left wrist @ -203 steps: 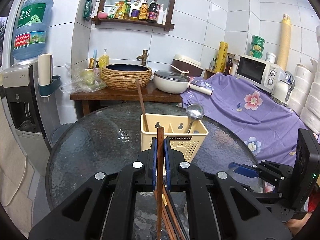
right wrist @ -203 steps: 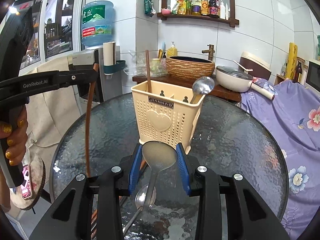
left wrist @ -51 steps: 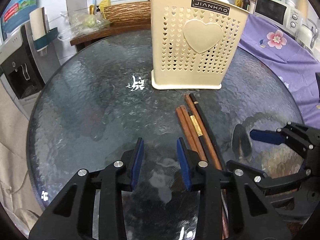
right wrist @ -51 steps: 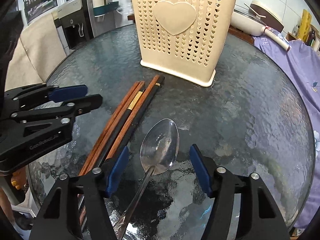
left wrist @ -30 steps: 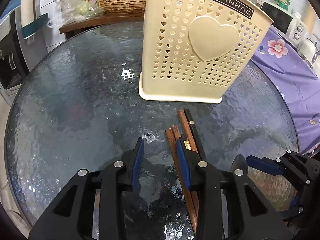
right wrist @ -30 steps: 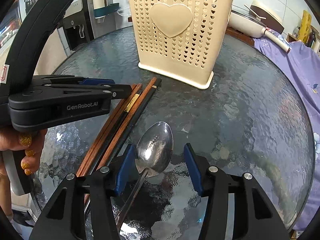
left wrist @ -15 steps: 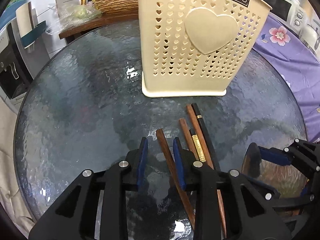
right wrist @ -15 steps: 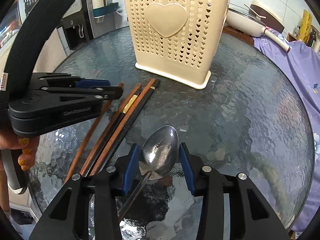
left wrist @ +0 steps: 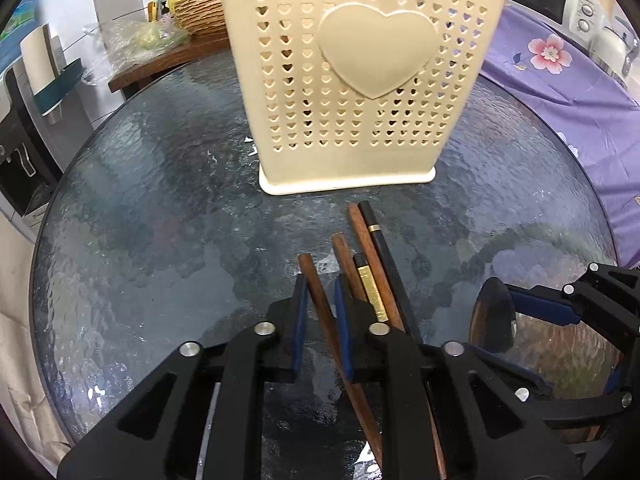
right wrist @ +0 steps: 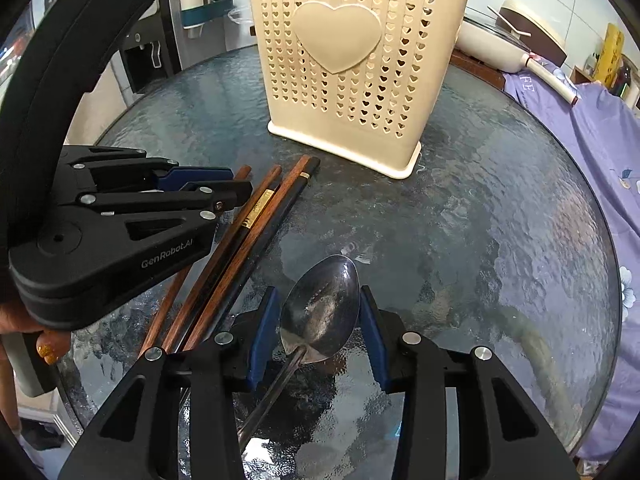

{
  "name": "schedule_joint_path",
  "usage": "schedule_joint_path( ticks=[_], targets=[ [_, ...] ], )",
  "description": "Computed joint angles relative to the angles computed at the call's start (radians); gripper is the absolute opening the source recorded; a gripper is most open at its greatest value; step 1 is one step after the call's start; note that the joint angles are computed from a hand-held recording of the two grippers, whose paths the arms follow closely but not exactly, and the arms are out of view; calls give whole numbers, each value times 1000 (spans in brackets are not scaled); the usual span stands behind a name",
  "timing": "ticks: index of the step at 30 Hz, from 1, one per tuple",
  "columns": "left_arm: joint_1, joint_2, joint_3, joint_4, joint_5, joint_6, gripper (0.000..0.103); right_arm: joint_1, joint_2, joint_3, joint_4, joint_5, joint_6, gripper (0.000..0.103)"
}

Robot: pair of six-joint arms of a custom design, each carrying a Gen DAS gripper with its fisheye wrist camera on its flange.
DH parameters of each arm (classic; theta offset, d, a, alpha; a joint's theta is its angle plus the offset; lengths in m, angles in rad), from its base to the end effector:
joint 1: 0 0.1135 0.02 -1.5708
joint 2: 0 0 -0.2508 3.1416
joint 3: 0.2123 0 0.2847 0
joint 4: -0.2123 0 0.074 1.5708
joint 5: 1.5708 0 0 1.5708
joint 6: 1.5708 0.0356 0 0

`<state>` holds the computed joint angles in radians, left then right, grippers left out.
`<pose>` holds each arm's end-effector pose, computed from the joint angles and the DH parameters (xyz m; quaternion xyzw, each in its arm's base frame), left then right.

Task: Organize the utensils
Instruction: 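Grasp a wooden chopstick with the left tool while the right tool grasps a metal spoon, then lift and carry the chopstick and spoon over the holder with both tools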

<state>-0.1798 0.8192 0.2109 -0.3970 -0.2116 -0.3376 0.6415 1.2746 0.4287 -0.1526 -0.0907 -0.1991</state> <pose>0.1683 -0.0230 0.0950 -0.1046 0.9496 0.0271 0.2941 0.1868 0.1435 0.0928 -0.4027 0.8697 0.1043 0.2656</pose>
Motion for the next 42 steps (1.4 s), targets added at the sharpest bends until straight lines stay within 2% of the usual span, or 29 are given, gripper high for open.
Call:
schedule_joint_path(
  ticks=[9,16,26,34,42],
  targets=[
    [13,-33,-23,11,11,-23,9,-9,-19,-34,42,-18,-1,36],
    [99,-70,-32,9,87,10,8,-36,-30,-53,65,-55,-11,36],
    [143,-319,-23,-154,106,23,8,-82,-91,-74,72,-119,-31,35],
    [145,-609,15,-360,104,20,8,-118,-278,-124,59,-174,-51,35],
    [79,-720,108,-466,49,12,8,-148,-400,-113,-3,-216,-54,35]
  ],
)
